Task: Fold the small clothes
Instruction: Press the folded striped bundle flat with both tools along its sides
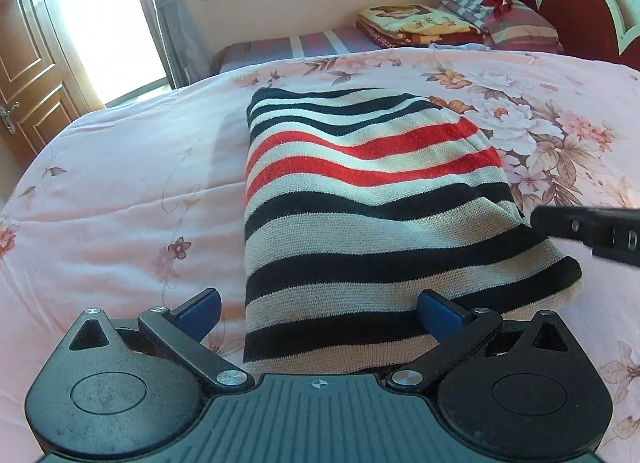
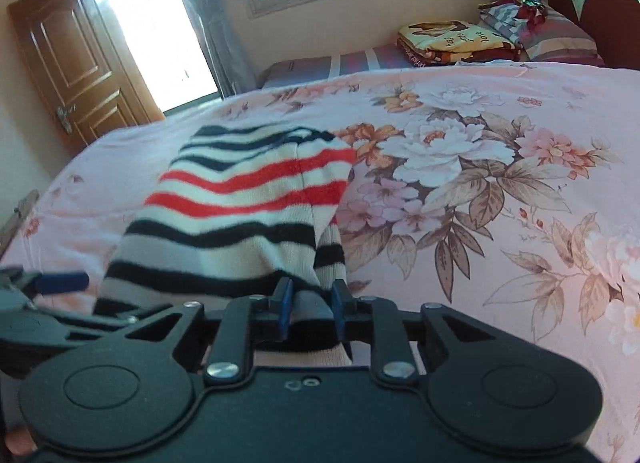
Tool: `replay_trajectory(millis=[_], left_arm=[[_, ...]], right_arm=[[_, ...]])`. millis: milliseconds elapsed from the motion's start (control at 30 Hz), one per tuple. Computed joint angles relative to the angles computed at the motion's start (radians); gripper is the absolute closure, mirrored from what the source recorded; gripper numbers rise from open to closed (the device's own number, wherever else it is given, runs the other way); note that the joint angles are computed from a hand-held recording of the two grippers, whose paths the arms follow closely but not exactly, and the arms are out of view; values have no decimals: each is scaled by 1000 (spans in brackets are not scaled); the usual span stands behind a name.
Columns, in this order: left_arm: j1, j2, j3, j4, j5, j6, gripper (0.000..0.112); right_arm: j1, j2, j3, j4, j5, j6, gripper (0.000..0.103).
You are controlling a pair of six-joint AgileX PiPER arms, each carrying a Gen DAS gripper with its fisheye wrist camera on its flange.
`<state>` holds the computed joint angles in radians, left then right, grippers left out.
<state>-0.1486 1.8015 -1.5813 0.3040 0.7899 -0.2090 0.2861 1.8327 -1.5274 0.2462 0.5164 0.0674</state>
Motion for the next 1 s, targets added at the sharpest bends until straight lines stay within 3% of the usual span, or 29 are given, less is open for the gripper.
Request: replay_trajectory(millis=[100, 233, 300, 367, 500, 567, 633, 800, 933, 1000], left_arm=[[6, 13, -19, -26, 10, 9, 9], [14, 40, -32, -51, 9, 19, 9], [26, 48, -35, -82, 6, 30, 9], [43, 55, -41, -131, 7, 47, 9], [60, 79, -62, -193, 31, 56, 9], [61, 81, -52, -208, 21, 59, 9], [64, 83, -57, -216, 29, 58, 9], [76, 93, -82, -238, 56, 76, 9], [76, 100, -94, -245, 69, 69, 9], [82, 107, -108, -260, 88, 60, 9]], right_arm=[[-5, 63, -116, -19, 46, 27, 79], [-12, 203, -312, 16, 175, 29, 77], [-11, 238, -349, 40, 190, 11, 82], [12, 239, -345, -50, 165, 10, 89], [60, 218, -306, -296, 65, 71, 90], [59, 249, -319, -293, 84, 46, 90], [56, 232, -269, -310, 34, 39, 90], [34, 171, -245, -260, 67, 67, 79], [64, 30, -63, -242, -50, 52, 79], [89, 14, -24, -263, -48, 38, 82]])
